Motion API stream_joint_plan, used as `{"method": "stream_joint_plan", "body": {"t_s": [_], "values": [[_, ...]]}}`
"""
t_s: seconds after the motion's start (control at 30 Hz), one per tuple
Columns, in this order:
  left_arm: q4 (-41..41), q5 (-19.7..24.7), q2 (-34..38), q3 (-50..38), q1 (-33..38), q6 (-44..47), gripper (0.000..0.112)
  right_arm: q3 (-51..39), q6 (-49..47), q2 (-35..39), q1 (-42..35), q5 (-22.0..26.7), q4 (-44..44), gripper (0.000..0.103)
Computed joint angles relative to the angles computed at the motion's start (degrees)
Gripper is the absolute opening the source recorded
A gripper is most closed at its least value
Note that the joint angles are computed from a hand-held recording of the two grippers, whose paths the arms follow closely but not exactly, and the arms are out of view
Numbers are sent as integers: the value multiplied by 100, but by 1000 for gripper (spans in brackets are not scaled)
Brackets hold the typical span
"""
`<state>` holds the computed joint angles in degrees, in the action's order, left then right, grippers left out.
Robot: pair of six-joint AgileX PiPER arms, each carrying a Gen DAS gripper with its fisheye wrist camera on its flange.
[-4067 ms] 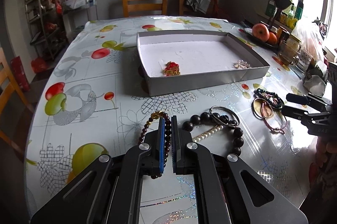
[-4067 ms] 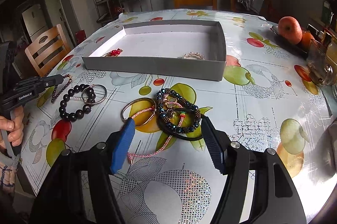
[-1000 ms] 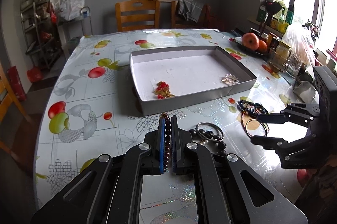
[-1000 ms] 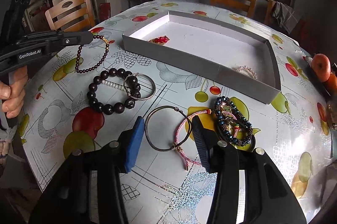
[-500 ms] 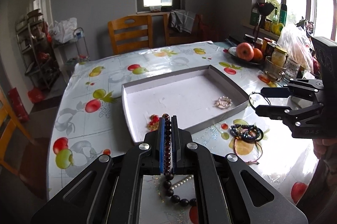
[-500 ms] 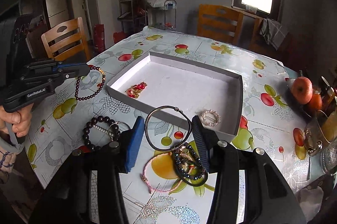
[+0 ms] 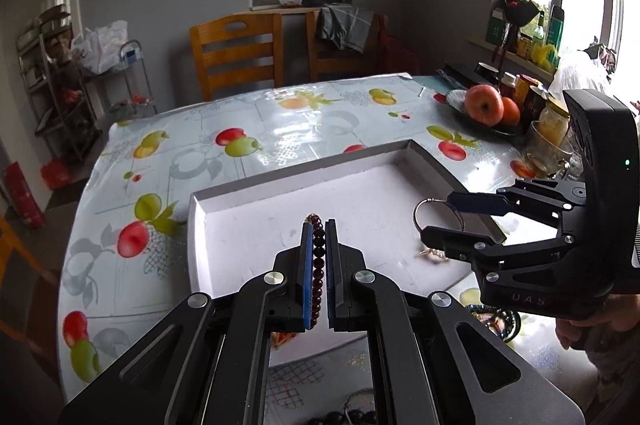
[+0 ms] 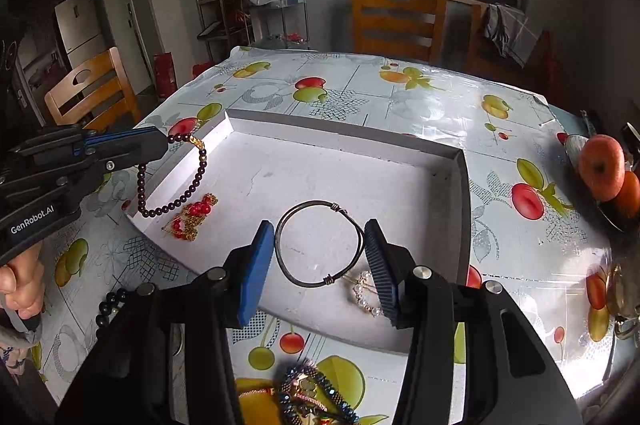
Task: Organize jewelry
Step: 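Carry the bracelet and bangle into the white box and open both tools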
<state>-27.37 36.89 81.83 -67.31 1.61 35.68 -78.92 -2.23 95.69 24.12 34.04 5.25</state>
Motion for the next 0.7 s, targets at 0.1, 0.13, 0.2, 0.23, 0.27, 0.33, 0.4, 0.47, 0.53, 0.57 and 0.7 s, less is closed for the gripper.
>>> {"method": "stream_joint_plan", "body": {"t_s": [0.1,0.13,0.2,0.23,0.27,0.33,0.4,0.47,0.53,0.57,0.7], "values": [[-162,239,531,-455,27,7,6,-362,-392,367,-285,148,478,47],[-265,347,706,-603,71,75,6,-493,-487,490,-371,228,596,47],[-392,557,1052,-908,128,120,6,-726,-663,711,-516,391,783,47],[-313,566,1177,-1001,121,28,6,-836,-684,813,-561,461,793,47],[-263,581,1298,-1099,113,-39,6,-939,-690,909,-591,525,771,47],[-157,612,1506,-1272,93,-153,6,-1085,-690,1062,-629,609,723,47],[-42,604,1667,-1395,72,-243,6,-1189,-681,1184,-645,673,700,47],[58,581,1780,-1477,61,-330,6,-1261,-601,1274,-623,710,585,47],[225,566,1861,-1543,28,-458,6,-1308,-534,1341,-608,750,492,47],[236,586,1884,-1549,31,-450,6,-1350,-477,1391,-592,784,414,47],[274,630,1934,-1487,26,-396,9,-1467,-201,1552,-516,881,40,47]]}}
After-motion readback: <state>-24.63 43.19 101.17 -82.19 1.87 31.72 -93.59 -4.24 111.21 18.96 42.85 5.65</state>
